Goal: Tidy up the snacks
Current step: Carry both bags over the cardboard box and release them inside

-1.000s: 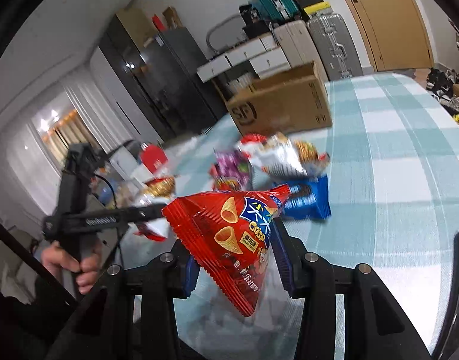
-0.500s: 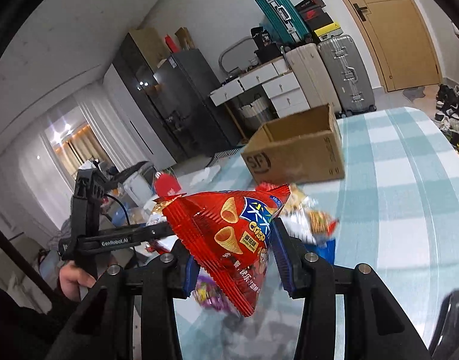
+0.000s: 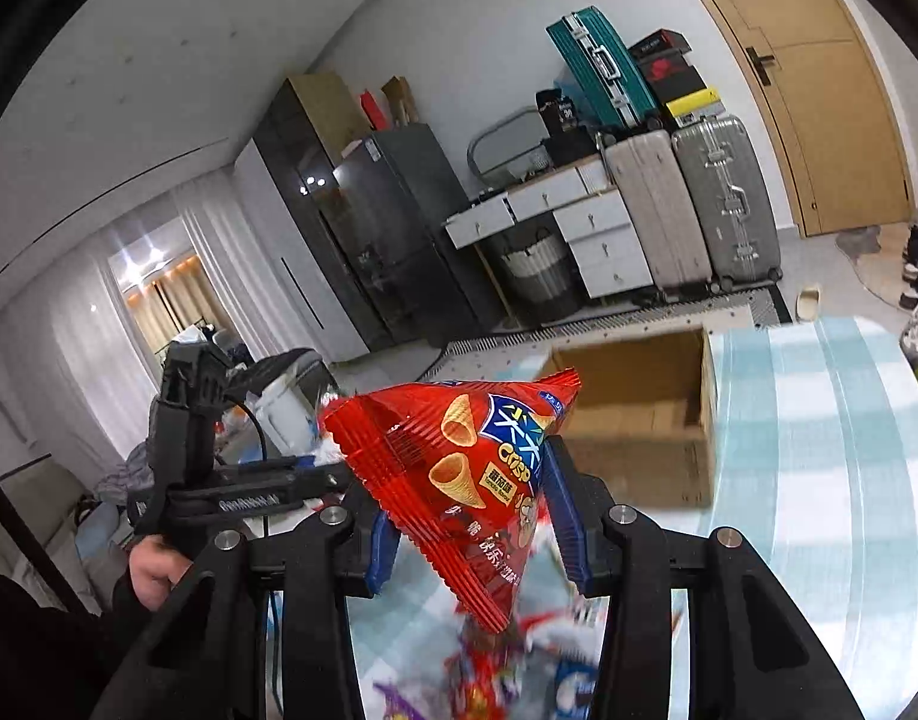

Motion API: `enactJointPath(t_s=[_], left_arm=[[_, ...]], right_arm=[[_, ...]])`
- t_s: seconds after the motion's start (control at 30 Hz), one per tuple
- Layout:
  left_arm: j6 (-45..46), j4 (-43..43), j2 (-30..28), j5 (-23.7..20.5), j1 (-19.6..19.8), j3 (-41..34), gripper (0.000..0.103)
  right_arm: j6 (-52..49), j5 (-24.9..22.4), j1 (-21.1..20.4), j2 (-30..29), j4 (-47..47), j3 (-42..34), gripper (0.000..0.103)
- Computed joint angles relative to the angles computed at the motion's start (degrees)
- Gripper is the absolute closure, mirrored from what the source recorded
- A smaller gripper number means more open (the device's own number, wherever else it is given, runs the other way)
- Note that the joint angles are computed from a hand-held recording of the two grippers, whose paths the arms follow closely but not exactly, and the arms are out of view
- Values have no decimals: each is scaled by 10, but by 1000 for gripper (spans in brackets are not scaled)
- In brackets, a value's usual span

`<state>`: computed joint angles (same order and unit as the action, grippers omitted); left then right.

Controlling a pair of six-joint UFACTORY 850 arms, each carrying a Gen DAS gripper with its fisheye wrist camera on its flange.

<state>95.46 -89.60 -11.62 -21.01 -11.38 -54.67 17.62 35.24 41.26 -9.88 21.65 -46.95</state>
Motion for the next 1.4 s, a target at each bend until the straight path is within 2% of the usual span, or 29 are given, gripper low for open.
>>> enactJointPath(t_s=[0.13, 0.2, 0.3, 0.37, 0.53, 0.77, 0.87, 0.9, 0.97, 1.07, 1.13, 1.2, 1.3, 1.33, 1.4], left_arm=[[-65, 71, -20, 23, -16, -54, 61], [-77, 74, -33, 54, -26, -79, 61], [-132, 112, -61, 65, -34, -118, 61], [-173, 145, -79, 68, -41, -144, 61], [-303, 252, -127, 51, -54, -210, 61], [-509, 429, -211, 29, -82, -342, 61], [-622, 521, -268, -18, -86, -423, 61], [-666, 565, -294, -43, -88, -460, 61], [-727, 624, -329, -64, -95, -506, 61], [-797, 705, -379, -88, -102, -568, 61], [-819, 719, -415, -114, -101, -614, 61], [-803, 697, -443, -135, -97, -646, 61], [-812, 716, -461, -129, -98, -655, 61], [-795, 699, -456, -117, -96, -633, 61], [-785, 687, -466, -120, -95, -637, 61]], right_arm=[[48, -9, -30, 4, -49, -19, 59], [16, -23, -36, 1, -25, -35, 59], [-30, -55, -47, -9, 1, -66, 59], [-66, -84, -53, -19, 38, -88, 59], [-58, -109, -77, -57, 20, -132, 59], [151, -127, -125, -114, -147, -191, 59], [153, -156, -139, -144, -144, -224, 59], [181, -168, -146, -157, -168, -237, 59], [252, -183, -159, -185, -234, -262, 59], [254, -231, -169, -222, -261, -305, 59], [333, -250, -176, -243, -334, -324, 59], [433, -259, -181, -260, -435, -337, 59], [492, -271, -183, -279, -504, -349, 59], [526, -269, -185, -285, -538, -352, 59], [562, -268, -187, -296, -572, -358, 59]])
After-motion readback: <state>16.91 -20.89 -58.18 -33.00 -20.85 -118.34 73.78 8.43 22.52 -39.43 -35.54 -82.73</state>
